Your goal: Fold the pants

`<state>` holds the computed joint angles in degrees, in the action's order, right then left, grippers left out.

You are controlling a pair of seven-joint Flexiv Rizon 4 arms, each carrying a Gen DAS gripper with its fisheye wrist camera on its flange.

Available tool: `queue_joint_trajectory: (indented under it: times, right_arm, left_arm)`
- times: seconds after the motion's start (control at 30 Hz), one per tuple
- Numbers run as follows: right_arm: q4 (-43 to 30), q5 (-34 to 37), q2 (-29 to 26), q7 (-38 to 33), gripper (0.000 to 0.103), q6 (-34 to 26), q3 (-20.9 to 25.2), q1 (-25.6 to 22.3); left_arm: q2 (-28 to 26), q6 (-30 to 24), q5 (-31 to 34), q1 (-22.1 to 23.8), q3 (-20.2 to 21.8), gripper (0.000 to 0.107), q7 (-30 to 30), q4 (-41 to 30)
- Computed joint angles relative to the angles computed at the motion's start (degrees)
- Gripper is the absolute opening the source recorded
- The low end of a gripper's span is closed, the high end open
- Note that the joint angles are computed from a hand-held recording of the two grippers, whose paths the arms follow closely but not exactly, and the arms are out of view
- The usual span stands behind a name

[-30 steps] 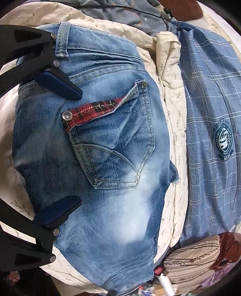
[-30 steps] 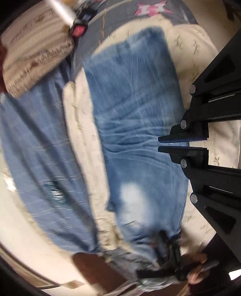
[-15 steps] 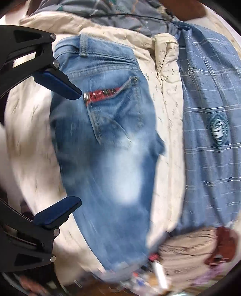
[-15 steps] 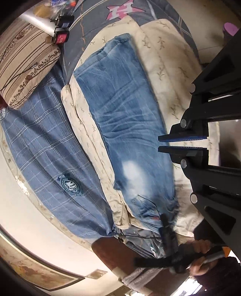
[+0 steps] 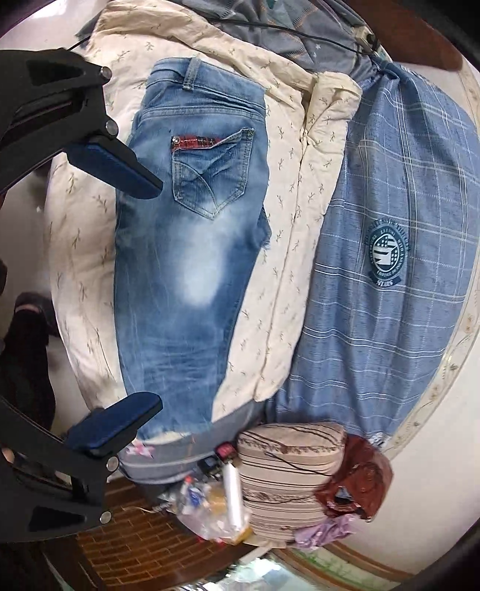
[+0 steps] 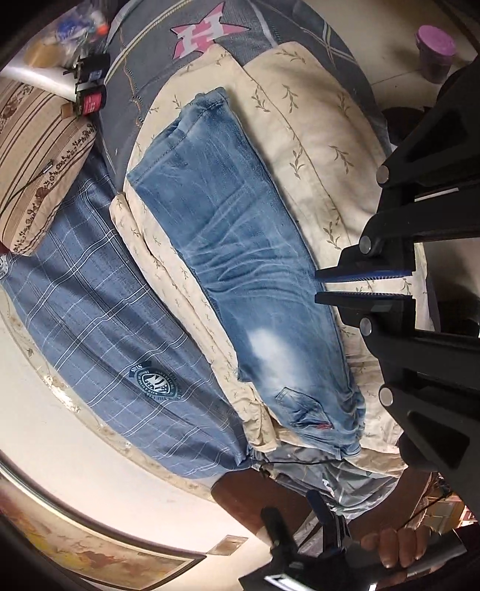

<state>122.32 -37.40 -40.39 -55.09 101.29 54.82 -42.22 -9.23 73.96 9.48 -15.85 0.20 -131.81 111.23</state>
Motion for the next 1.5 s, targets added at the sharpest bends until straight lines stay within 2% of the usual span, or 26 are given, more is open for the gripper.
queue_joint_trajectory:
  times: [0.1,0.23,0.27,0.37,0.4,0.43,0.5,0.53,0.63,0.97,1.5]
  right_arm:
    - [0.5,-0.7,0.8,-0.6,0.007,2.3,-1.2,1.1]
    - [3.4,-0.3,4.9,-3.3,0.009,13.7,-7.7,6.7]
    - [3.6,-1.0,5.1,-2.9,0.012,14.4,-8.2,6.9]
    - [3.6,-2.6,5.9,0.2,0.025,13.8,-10.0,7.9]
    - [3.7,-3.2,6.2,1.0,0.033,14.0,-10.6,8.1]
    - [3.9,-3.3,6.6,1.5,0.049,14.7,-11.5,8.7]
    - [4.5,-2.3,7.8,1.9,0.070,17.0,-14.1,10.9]
    - [4.8,-1.7,8.4,2.0,0.070,18.1,-15.4,12.1]
    - [4.2,-6.9,7.4,5.9,0.070,17.7,-15.6,10.6]
    - [4.0,-14.3,8.6,12.4,0.070,19.4,-21.8,13.5]
    - [4.2,-20.3,10.9,20.2,0.070,23.7,-32.6,20.3]
  left_arm:
    - [1.1,-1.3,2.2,-0.8,0.4,0.103,-2.0,-0.5]
    - [2.8,-4.2,10.2,-1.9,1.0,0.103,-6.3,-2.1]
    - [3.2,-5.1,12.6,-2.1,0.9,0.103,-7.6,-2.5]
    - [4.6,-8.0,21.4,-2.7,0.1,0.103,-11.6,-4.4]
    - [5.1,-9.0,23.7,-2.7,-0.4,0.103,-12.3,-4.9]
    - [5.6,-10.1,26.2,-2.8,-1.0,0.103,-12.5,-5.5]
    - [6.0,-11.0,28.3,-2.6,-2.1,0.103,-12.3,-6.1]
    - [6.2,-11.2,29.3,-2.5,-2.5,0.103,-12.0,-6.4]
    - [6.5,-11.1,30.3,-2.2,-3.6,0.103,-11.2,-6.7]
    - [5.0,-11.0,25.5,-2.2,-3.9,0.103,-6.7,-6.5]
    - [5.2,-11.1,24.0,-2.8,-3.7,0.103,-4.8,-5.8]
